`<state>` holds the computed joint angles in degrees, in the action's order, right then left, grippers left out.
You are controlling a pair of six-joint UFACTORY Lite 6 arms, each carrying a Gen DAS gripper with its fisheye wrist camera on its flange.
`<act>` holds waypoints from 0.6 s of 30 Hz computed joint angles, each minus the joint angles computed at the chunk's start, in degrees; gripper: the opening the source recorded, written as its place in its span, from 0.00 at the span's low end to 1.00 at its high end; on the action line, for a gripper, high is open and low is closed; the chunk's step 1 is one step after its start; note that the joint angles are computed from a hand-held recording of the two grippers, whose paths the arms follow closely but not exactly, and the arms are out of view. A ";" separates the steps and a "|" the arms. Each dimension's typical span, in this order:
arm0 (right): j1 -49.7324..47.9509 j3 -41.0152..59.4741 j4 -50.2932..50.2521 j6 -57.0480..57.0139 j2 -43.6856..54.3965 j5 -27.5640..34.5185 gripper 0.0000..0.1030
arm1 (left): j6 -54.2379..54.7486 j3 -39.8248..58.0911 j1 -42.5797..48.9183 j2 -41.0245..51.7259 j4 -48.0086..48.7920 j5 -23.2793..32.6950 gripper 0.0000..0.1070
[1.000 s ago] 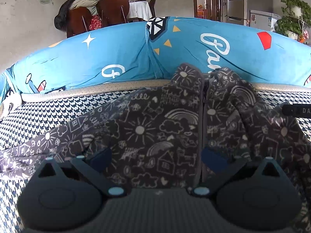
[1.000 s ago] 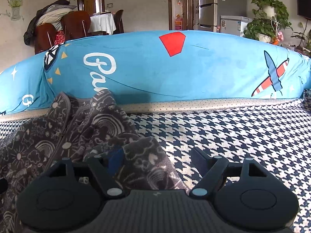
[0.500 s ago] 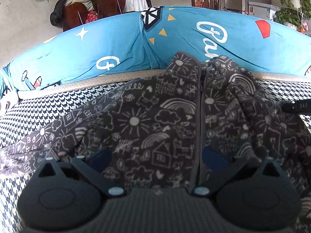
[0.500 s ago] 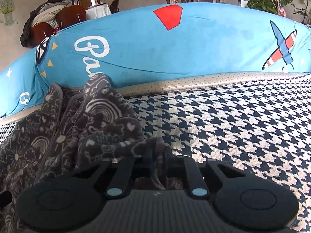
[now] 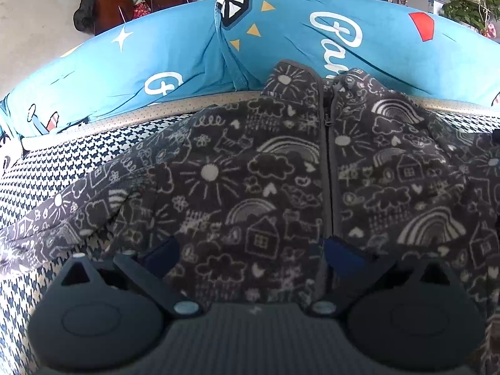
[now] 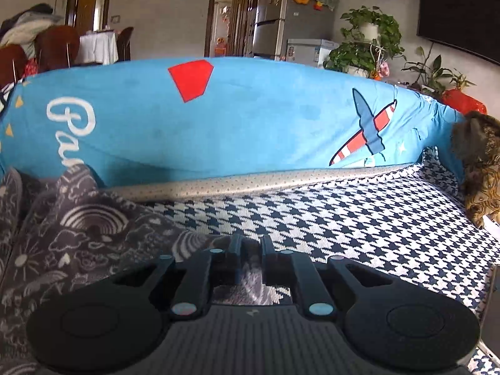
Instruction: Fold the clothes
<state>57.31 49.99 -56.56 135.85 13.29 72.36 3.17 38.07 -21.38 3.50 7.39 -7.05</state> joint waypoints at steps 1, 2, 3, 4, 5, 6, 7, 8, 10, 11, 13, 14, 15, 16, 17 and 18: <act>0.31 0.13 0.12 -0.08 -0.22 0.34 0.18 | 0.07 0.01 0.04 -0.03 0.01 0.14 0.96; 0.80 0.32 -0.01 -0.01 -0.30 1.18 0.22 | 0.28 0.03 0.05 -0.08 -0.12 0.29 0.96; 1.27 0.52 -0.14 0.05 -0.37 2.03 0.30 | 0.55 0.04 0.05 -0.11 -0.35 0.43 0.96; 1.74 0.72 -0.28 0.10 -0.43 2.87 0.33 | 0.84 0.05 0.05 -0.14 -0.57 0.57 0.96; 2.11 0.80 -0.61 0.20 -0.67 2.94 0.34 | 1.16 0.06 0.05 -0.18 -0.84 0.71 0.96; 2.41 0.74 -1.11 0.37 -1.10 2.33 0.34 | 1.47 0.07 0.05 -0.21 -1.10 0.85 0.96; 2.60 0.82 -1.49 0.45 -1.31 1.55 0.35 | 1.79 0.08 0.06 -0.24 -1.36 0.98 0.96; 2.70 1.01 -1.75 0.47 -1.32 0.63 0.35 | 2.12 0.10 0.06 -0.28 -1.63 1.12 0.96; 2.89 1.46 -2.27 0.37 -1.23 -1.11 0.35 | 2.86 0.12 0.06 -0.34 -2.26 1.40 0.96; 3.12 1.93 -2.47 0.06 -0.91 -1.59 0.35 | 3.24 0.13 0.06 -0.38 -2.58 1.54 0.96; 3.84 2.95 -2.85 -0.57 -0.26 -1.97 0.36 | 3.07 0.17 0.13 -0.51 -2.33 1.87 0.96; 4.15 3.29 -3.07 -0.81 -0.12 -2.24 0.37 | 2.68 0.10 0.23 -0.64 -1.87 1.98 0.96; 4.49 3.44 -3.30 -0.81 -0.14 -2.69 0.40 | 2.56 -0.05 0.30 -0.84 -1.67 2.04 0.96; 4.89 3.58 -3.52 -0.66 -0.18 -3.21 0.41 | 2.50 -0.19 0.37 -1.04 -1.53 2.09 0.96; 5.24 3.73 -3.68 -0.55 -0.22 -3.83 0.42 | 2.48 -0.34 0.44 -1.23 -1.43 2.14 0.96; 5.53 3.89 -3.71 -0.54 -0.24 -4.53 0.43 | 2.46 -0.50 0.50 -1.43 -1.32 2.18 0.96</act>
<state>62.85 53.88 -60.27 135.31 13.05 67.83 5.63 37.57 -20.88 2.07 6.06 -4.87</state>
